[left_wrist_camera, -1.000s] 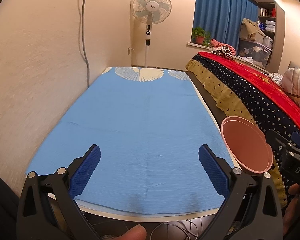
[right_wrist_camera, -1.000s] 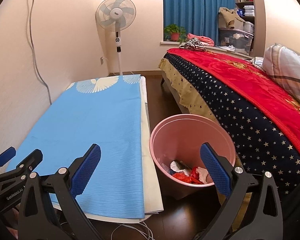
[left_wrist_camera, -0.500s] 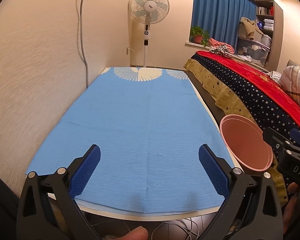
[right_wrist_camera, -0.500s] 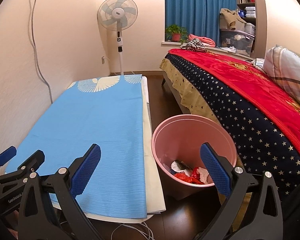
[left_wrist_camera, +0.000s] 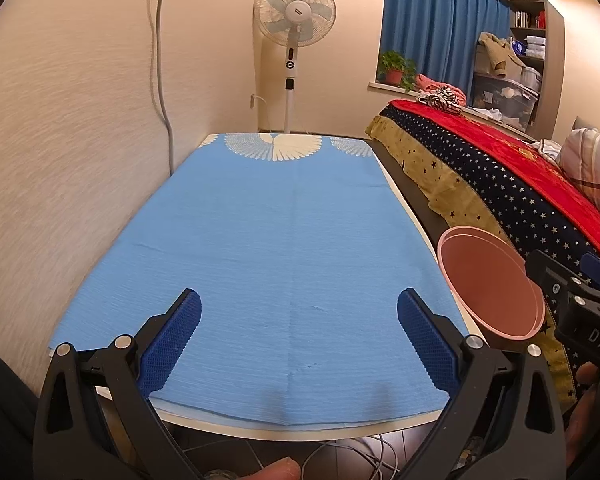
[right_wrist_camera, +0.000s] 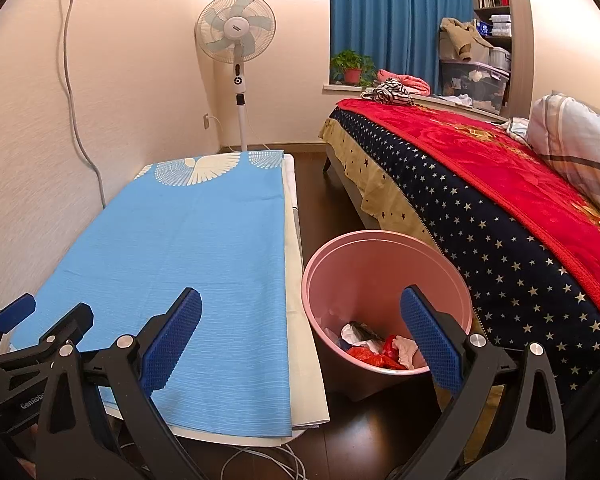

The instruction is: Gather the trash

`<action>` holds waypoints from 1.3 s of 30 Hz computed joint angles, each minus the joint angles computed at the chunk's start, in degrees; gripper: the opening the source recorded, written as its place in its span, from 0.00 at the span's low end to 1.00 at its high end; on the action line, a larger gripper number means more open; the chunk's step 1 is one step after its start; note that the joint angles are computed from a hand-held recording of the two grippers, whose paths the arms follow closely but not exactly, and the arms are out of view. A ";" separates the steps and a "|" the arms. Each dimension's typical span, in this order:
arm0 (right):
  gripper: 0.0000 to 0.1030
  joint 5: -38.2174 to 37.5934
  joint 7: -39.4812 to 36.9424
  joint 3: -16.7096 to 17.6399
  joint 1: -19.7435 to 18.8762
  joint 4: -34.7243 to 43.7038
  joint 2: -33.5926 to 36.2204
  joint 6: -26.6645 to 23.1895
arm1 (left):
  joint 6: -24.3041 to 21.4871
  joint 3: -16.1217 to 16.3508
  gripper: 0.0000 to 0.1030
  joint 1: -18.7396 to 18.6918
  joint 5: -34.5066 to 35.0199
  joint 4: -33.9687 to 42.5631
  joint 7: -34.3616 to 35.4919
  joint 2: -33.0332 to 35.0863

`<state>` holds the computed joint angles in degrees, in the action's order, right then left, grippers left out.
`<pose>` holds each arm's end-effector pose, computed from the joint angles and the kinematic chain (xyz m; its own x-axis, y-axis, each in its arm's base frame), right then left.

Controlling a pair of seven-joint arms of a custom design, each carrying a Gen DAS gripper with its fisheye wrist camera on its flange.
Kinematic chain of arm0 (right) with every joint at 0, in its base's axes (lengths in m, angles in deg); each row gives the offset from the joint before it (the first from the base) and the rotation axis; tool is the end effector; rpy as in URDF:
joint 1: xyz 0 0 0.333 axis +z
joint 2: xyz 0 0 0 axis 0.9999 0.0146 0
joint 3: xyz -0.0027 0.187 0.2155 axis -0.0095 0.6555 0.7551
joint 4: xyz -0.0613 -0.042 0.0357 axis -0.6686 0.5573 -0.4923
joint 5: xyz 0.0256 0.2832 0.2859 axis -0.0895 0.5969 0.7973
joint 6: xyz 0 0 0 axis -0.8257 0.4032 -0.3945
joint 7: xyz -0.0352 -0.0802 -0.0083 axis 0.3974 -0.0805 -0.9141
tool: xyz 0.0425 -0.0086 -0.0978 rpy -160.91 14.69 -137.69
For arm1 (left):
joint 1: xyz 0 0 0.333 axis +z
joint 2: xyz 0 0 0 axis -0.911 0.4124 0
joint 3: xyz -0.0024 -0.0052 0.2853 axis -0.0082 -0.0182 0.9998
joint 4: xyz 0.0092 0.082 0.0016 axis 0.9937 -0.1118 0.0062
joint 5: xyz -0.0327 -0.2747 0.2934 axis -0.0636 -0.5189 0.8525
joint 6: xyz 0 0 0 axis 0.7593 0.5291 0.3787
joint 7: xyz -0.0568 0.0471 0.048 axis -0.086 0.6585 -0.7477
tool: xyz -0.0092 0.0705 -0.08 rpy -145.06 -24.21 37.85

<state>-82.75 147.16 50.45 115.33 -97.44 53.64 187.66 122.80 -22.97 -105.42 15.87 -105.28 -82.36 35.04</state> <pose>0.5713 0.3307 0.4413 -0.0402 -0.9988 0.0271 -0.5461 -0.0007 -0.8377 0.5548 -0.5151 0.4265 0.0750 -0.9946 0.0720 -0.5675 -0.1020 -0.8170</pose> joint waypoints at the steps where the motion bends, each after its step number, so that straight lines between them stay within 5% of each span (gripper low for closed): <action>1: 0.95 -0.02 0.01 0.00 0.01 -0.02 -0.02 -0.03 | 0.05 0.00 0.93 -0.02 0.01 -0.06 0.02 -0.03; 39: 0.95 0.84 -0.67 0.22 -0.21 -0.31 -0.44 -0.08 | -0.39 0.11 0.93 -0.22 -0.26 0.43 -0.06 0.42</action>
<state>-81.91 146.49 50.68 115.12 -97.75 53.19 187.58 122.41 -22.87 -105.65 15.61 -104.85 -82.43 35.45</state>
